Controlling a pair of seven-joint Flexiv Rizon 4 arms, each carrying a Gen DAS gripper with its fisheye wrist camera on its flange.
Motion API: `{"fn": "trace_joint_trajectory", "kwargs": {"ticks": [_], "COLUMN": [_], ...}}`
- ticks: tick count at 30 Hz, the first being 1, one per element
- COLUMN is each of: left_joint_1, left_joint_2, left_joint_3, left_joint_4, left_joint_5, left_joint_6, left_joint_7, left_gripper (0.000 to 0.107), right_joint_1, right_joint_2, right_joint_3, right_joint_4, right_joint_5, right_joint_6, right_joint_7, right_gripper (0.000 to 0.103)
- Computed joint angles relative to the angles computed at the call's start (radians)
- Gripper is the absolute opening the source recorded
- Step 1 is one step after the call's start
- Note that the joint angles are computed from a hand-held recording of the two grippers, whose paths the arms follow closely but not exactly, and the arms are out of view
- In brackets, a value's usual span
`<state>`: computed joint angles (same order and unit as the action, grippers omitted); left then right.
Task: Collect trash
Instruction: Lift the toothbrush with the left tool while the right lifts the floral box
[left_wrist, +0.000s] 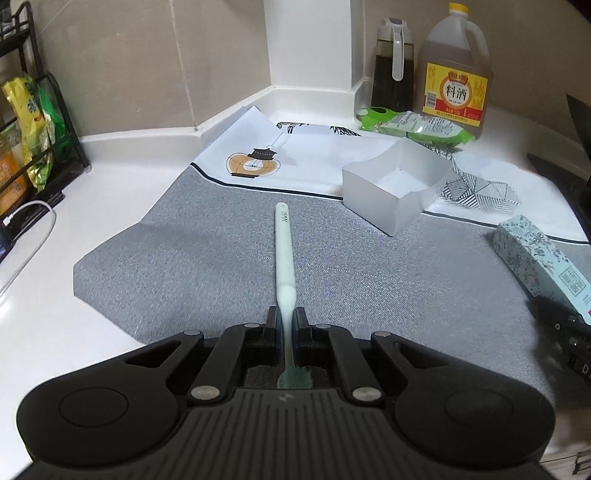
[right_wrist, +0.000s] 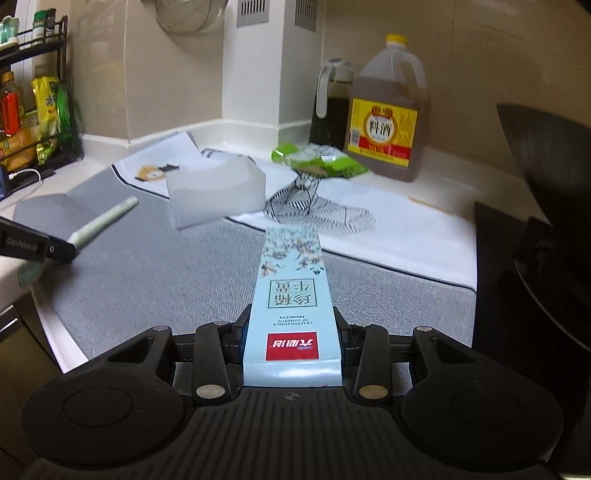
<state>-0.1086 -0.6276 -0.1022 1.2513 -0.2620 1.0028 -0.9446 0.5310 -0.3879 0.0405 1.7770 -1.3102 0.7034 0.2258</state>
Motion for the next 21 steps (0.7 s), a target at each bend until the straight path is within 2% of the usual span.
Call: {"fn": "trace_joint_trajectory", "kwargs": {"ticks": [9, 13, 15, 17, 18, 20, 21], "left_joint_1": [-0.013, -0.013, -0.015, -0.018, -0.02, -0.025, -0.029], "left_joint_2": [-0.026, -0.03, -0.033, -0.036, -0.039, -0.044, -0.048], "left_joint_3": [0.004, 0.003, 0.007, 0.012, 0.017, 0.029, 0.038], "left_joint_4": [-0.021, -0.019, -0.021, -0.021, -0.023, -0.033, -0.041], "left_joint_5": [0.026, 0.023, 0.025, 0.028, 0.031, 0.039, 0.045], "left_joint_6": [0.028, 0.044, 0.053, 0.067, 0.074, 0.073, 0.066], "left_joint_7": [-0.005, -0.007, -0.014, -0.026, -0.035, -0.062, -0.08], "left_gripper": [0.008, 0.017, 0.025, 0.042, 0.046, 0.068, 0.075], "right_joint_1": [-0.005, -0.008, -0.009, -0.011, -0.011, -0.012, -0.012], "right_joint_2": [-0.003, -0.003, -0.003, -0.003, -0.003, -0.004, -0.004], "right_joint_3": [-0.006, -0.006, -0.005, -0.006, -0.006, -0.006, -0.006], "right_joint_4": [0.006, 0.01, 0.01, 0.01, 0.011, 0.011, 0.011], "right_joint_5": [-0.022, -0.034, -0.034, -0.039, -0.042, -0.044, -0.045], "right_joint_6": [0.007, 0.008, 0.008, 0.01, 0.01, 0.011, 0.01], "right_joint_7": [0.03, 0.042, 0.042, 0.042, 0.043, 0.044, 0.045], "right_gripper": [0.047, 0.049, 0.049, 0.05, 0.05, 0.05, 0.05]}}
